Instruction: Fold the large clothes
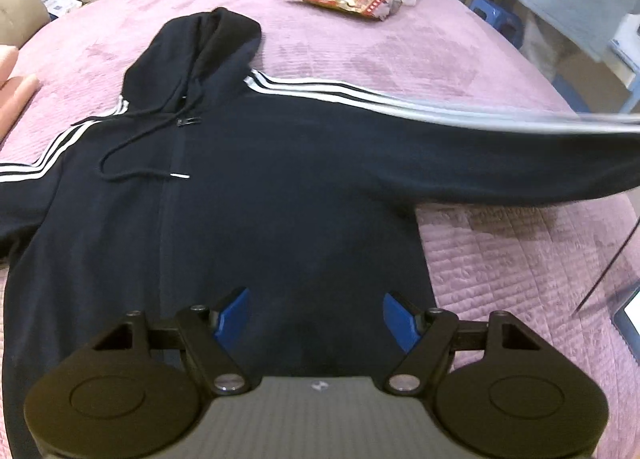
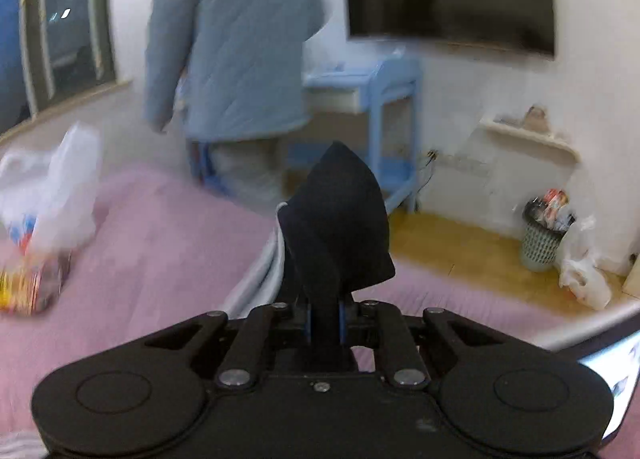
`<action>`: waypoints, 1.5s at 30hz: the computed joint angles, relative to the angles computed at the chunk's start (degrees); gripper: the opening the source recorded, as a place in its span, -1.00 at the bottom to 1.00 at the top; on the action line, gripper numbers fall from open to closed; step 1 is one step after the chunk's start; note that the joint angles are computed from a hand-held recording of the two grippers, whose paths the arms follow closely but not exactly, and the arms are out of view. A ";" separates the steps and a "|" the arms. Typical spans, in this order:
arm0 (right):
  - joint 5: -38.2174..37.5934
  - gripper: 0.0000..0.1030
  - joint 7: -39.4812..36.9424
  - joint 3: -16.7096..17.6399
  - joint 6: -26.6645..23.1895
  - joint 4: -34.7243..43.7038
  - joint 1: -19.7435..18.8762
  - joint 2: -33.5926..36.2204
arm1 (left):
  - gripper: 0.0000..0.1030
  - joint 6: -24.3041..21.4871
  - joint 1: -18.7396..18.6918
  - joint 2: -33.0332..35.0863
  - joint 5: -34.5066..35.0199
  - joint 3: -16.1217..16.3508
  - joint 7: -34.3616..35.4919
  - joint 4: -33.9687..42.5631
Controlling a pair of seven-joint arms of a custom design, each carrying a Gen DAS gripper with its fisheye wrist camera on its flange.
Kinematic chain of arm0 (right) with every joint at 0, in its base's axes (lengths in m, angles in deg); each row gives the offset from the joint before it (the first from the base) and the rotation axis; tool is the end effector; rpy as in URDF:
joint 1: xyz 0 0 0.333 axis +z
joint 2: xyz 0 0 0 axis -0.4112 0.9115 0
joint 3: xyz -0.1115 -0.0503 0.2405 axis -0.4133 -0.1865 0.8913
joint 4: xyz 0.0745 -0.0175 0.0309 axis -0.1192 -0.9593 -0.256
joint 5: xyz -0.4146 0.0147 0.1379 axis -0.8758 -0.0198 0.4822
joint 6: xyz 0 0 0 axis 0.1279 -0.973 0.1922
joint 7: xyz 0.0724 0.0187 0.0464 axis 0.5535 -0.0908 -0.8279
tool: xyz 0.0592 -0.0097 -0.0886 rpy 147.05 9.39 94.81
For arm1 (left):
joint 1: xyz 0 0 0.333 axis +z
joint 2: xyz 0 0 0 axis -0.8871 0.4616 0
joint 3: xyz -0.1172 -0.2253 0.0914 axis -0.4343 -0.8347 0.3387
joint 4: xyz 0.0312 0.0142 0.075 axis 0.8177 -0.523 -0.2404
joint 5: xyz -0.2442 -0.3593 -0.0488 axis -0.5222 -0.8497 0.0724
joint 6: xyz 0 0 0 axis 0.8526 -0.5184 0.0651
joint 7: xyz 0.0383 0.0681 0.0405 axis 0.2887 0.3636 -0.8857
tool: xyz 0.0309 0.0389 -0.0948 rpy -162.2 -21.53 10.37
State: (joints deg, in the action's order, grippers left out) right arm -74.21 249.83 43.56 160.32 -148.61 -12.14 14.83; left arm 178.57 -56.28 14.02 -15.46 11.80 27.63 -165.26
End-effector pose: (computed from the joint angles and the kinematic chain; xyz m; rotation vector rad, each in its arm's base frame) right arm 0.5567 0.2093 0.5900 -1.2066 2.0943 -0.9334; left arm 0.3814 0.0225 0.5570 -2.2474 1.5783 -0.4451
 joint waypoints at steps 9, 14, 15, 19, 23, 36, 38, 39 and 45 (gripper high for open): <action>11.06 -0.69 -14.91 1.85 10.55 -1.61 7.76 1.88 | 0.45 -0.17 4.34 -7.35 1.28 3.69 3.40 -4.37; 19.95 -0.68 -24.99 4.90 17.36 5.38 14.59 7.50 | 0.43 2.80 11.29 -8.77 4.82 6.30 6.96 -4.09; 21.92 -0.68 -26.86 5.47 18.13 7.50 16.21 9.17 | 0.43 3.82 12.78 -9.31 5.31 7.01 7.57 -4.15; 26.07 -0.66 -32.03 7.18 19.36 17.62 22.55 17.43 | 0.45 7.26 18.65 -10.96 7.59 9.67 11.29 -4.46; 42.54 0.26 -47.76 9.57 21.23 26.54 25.99 26.04 | 0.45 8.35 23.59 -10.79 8.49 12.42 15.97 -4.58; 33.30 -0.29 -33.22 5.51 -8.45 10.42 29.70 14.84 | 0.45 6.52 23.54 7.40 -12.42 27.79 28.12 4.32; 32.56 -0.30 -31.02 6.46 -9.88 8.96 29.91 14.03 | 0.45 6.95 22.06 12.56 -16.89 29.58 29.89 6.67; 31.89 -0.30 -30.24 6.84 -11.06 9.72 30.11 14.55 | 0.45 7.30 21.35 15.71 -18.83 30.20 30.77 8.25; 24.43 -0.30 -28.26 7.43 -13.62 14.26 32.61 19.02 | -0.12 4.96 21.24 26.47 -23.75 28.09 33.20 13.34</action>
